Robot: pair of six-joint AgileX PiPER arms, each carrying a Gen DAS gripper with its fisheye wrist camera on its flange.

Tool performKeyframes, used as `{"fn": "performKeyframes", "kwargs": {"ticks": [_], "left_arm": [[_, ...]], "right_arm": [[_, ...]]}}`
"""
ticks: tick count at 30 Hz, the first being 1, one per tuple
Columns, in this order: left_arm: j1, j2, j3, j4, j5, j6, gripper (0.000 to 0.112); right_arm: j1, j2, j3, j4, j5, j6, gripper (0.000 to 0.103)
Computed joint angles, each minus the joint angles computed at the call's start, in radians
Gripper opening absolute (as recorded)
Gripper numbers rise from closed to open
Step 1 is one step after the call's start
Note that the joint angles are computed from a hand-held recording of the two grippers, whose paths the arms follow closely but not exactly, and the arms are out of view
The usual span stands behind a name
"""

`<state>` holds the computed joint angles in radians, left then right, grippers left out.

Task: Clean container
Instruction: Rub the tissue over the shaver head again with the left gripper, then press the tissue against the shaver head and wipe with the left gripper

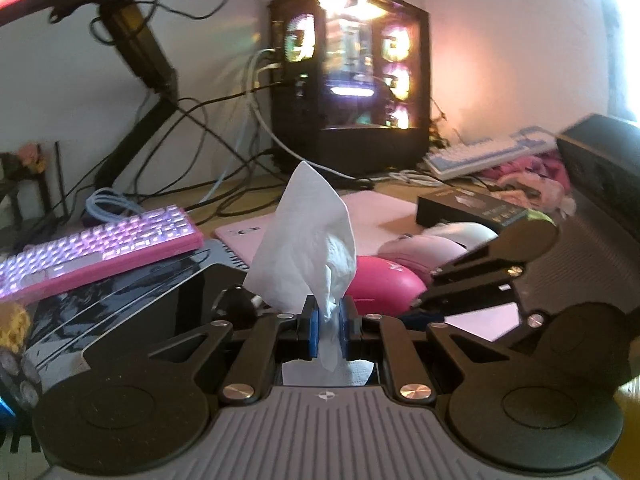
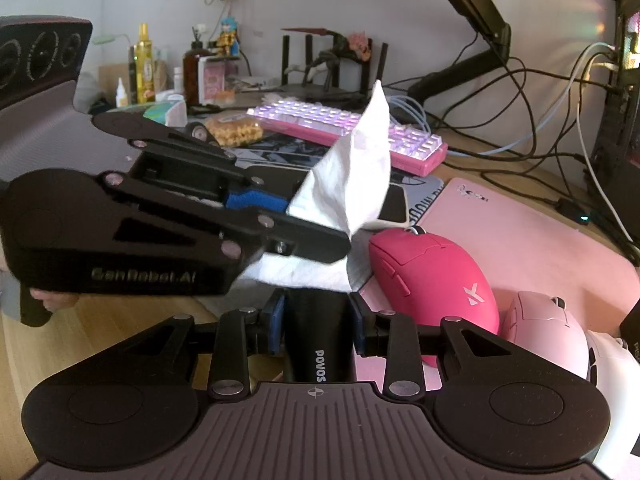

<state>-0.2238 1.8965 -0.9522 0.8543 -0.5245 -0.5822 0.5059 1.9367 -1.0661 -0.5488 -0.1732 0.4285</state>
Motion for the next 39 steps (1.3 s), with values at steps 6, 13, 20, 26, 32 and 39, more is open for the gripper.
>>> {"fn": "performKeyframes", "kwargs": {"ticks": [6, 13, 20, 26, 32, 39], "left_arm": [[0.003, -0.001, -0.005, -0.058, 0.025, 0.000, 0.014], [-0.005, -0.005, -0.001, -0.060, 0.027, 0.027, 0.014], [-0.016, -0.008, 0.006, -0.018, 0.015, 0.051, 0.014], [-0.023, -0.011, 0.014, -0.007, 0.008, 0.067, 0.014], [-0.022, -0.013, 0.017, -0.011, 0.007, 0.063, 0.014], [-0.014, -0.009, 0.011, -0.037, 0.013, 0.038, 0.014]], "right_arm": [[0.000, 0.000, 0.000, 0.002, 0.001, -0.003, 0.036], [0.002, 0.000, 0.001, 0.017, 0.001, -0.018, 0.036], [0.004, 0.001, 0.001, 0.032, 0.000, -0.031, 0.036], [0.004, 0.000, 0.001, 0.025, 0.001, -0.024, 0.036], [0.004, 0.000, 0.002, 0.026, 0.001, -0.025, 0.036], [0.004, -0.001, 0.002, 0.031, 0.002, -0.030, 0.036]]}}
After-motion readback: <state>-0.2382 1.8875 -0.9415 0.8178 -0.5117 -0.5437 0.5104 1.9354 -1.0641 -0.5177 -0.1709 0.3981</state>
